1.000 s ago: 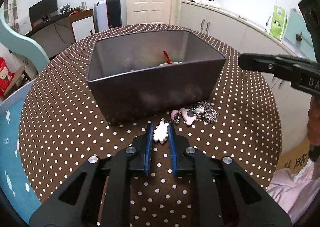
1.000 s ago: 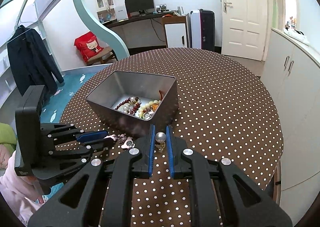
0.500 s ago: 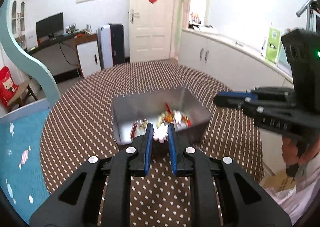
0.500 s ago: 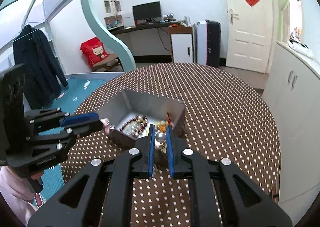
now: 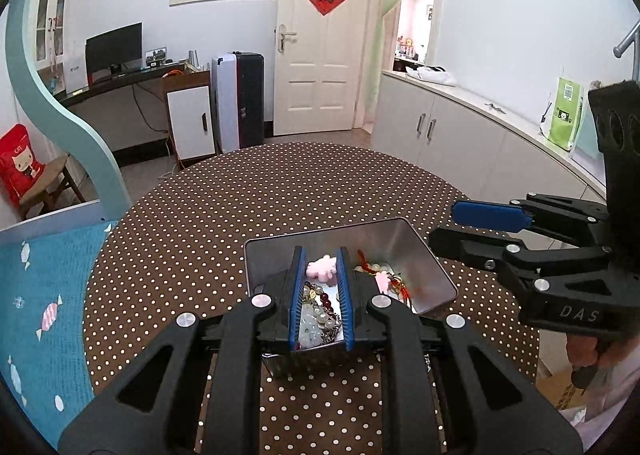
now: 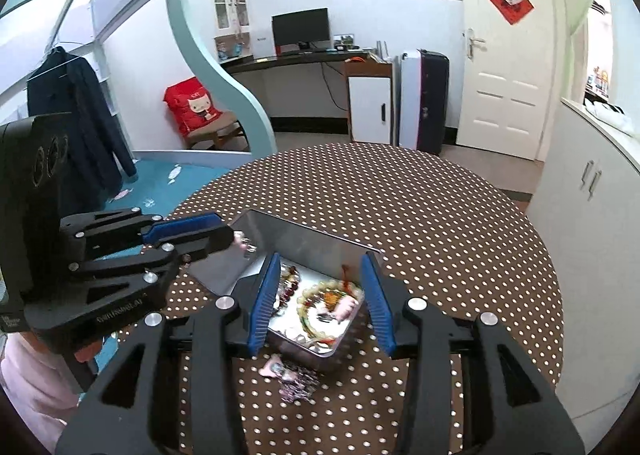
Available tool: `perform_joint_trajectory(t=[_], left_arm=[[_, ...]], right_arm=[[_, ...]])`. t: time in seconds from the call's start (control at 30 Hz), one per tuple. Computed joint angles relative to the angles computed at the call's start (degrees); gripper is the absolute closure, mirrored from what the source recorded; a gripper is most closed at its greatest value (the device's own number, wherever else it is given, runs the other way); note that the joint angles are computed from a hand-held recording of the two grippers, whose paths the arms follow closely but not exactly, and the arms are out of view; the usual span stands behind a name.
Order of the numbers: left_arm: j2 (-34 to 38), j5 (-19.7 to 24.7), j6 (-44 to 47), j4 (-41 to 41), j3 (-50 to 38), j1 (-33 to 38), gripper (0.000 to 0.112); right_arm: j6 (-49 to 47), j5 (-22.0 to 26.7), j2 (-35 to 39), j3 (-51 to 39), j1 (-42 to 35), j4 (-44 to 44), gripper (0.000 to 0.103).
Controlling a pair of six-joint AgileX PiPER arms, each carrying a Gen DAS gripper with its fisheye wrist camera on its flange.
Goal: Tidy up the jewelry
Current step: 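Carry both charms into the grey box and open both tools, then grasp the silver chain with pink charm using the right tool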
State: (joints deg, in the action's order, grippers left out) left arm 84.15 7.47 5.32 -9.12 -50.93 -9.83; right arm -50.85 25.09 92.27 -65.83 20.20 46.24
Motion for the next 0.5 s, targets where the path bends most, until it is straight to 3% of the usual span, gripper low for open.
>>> perform_joint_trajectory(t=[0.1,0.17,0.4,0.5], left_arm=[[0.6,0.7,-1.9,1.7,-0.5,0.0,0.092],[0.8,0.6,-3.1,2.8,-0.5,0.1,0.074],[-1.7,0.1,-2.4,2.2,3.0,-0.8,0.070],[-3.0,-0.7,0.0,0.1,5.0,-1.3,0.061]], right_arm=[[1.2,0.2,-0.6,0.8,-0.9,-0.9,0.060],[2.8,-0.4,-1.3,2.1,-1.3,-2.3,0.057],[5.9,-0.9,-3.2,6.7,-1.6,-5.5,0.047],[6.1,-0.3,-3.4,8.2,-1.7,-6.1,0.047]])
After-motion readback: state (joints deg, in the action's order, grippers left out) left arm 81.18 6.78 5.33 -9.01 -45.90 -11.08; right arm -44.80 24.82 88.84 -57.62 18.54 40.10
